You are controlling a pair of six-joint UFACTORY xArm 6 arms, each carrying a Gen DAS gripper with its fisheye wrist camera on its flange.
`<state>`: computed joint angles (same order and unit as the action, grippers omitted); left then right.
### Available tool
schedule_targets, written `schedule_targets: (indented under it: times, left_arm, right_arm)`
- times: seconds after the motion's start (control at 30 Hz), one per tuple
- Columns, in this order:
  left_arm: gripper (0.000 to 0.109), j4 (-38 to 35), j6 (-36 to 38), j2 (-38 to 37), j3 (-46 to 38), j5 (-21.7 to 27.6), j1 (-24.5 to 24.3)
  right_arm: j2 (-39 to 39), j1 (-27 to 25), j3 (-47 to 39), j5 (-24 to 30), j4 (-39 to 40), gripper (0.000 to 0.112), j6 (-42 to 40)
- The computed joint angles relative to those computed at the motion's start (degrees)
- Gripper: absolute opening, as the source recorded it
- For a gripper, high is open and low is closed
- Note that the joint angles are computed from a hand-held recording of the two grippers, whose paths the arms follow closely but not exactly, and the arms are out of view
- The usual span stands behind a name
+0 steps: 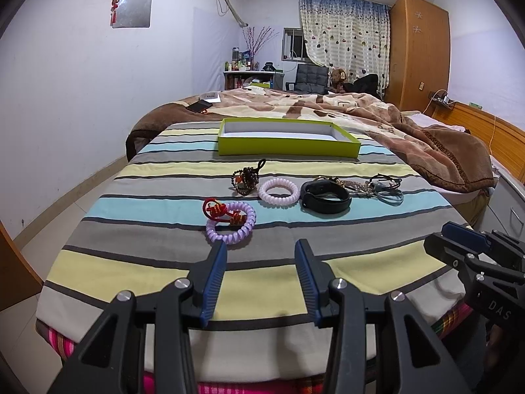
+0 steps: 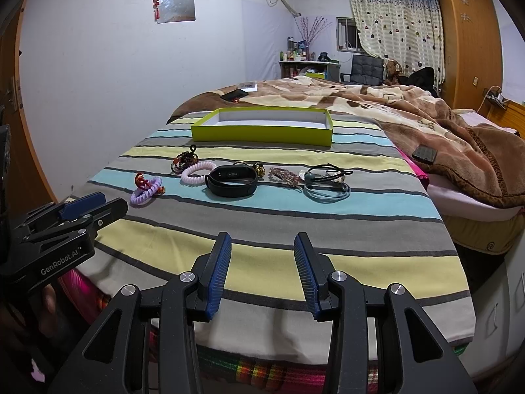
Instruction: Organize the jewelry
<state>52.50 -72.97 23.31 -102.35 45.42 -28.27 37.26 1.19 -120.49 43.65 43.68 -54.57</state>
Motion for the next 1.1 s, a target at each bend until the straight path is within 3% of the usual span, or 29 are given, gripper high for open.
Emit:
schedule_targets:
  times: [1.1]
  left_arm:
    - [0.045,0.7,-0.4,-0.4,0.4,0.1,-0.4]
  right_arm:
    - [-0.2,0.3,0.6,-0.6,0.2,0.041,0.1]
